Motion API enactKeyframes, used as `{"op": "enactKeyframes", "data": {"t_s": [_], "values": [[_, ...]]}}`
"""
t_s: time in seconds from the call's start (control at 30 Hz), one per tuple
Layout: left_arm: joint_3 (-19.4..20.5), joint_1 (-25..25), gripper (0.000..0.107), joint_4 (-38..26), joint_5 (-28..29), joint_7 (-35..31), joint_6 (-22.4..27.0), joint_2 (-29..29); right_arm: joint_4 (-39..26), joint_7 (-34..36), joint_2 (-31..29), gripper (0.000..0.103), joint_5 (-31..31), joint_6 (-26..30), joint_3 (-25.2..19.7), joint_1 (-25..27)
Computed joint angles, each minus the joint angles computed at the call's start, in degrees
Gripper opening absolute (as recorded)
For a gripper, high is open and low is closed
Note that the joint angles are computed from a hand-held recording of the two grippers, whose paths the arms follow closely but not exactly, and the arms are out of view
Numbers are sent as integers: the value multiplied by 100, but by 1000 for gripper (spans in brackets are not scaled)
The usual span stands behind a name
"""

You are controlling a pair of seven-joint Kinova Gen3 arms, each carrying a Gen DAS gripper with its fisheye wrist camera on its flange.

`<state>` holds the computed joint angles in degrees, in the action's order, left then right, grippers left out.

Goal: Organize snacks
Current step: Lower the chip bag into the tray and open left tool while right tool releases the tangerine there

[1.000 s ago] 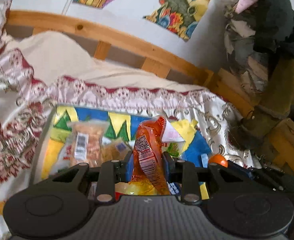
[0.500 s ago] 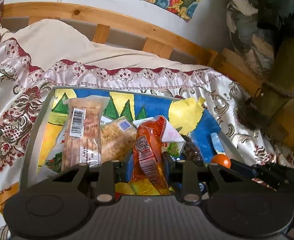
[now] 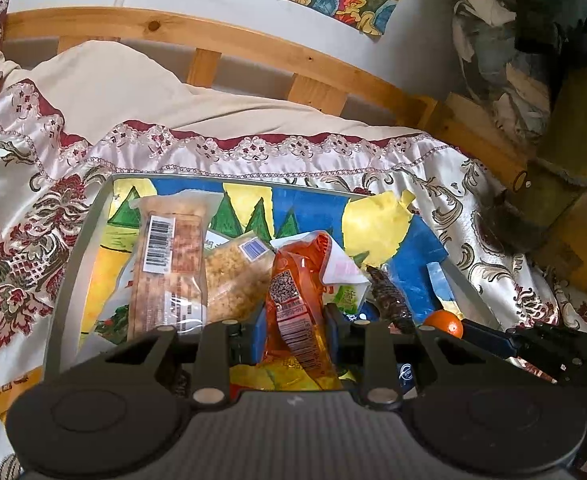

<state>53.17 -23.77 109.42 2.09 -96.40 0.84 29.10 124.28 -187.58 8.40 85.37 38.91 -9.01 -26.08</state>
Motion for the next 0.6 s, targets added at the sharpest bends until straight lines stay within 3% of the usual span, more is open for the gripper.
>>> {"op": "enactKeyframes", "data": {"t_s": [0.23,0.33,0.6], "values": [[-222,156,36,-63,148,41,133,-139,24,9,-1,36,39,65,-15,-28],[-70,-14,49,-23,259,-4,145,-179,58,-96,-28,43,82,76,-16,-19],[787,-853,65,398,131,90,-259,-518,386,-985,-463,66,486,398,-190,-102]]}}
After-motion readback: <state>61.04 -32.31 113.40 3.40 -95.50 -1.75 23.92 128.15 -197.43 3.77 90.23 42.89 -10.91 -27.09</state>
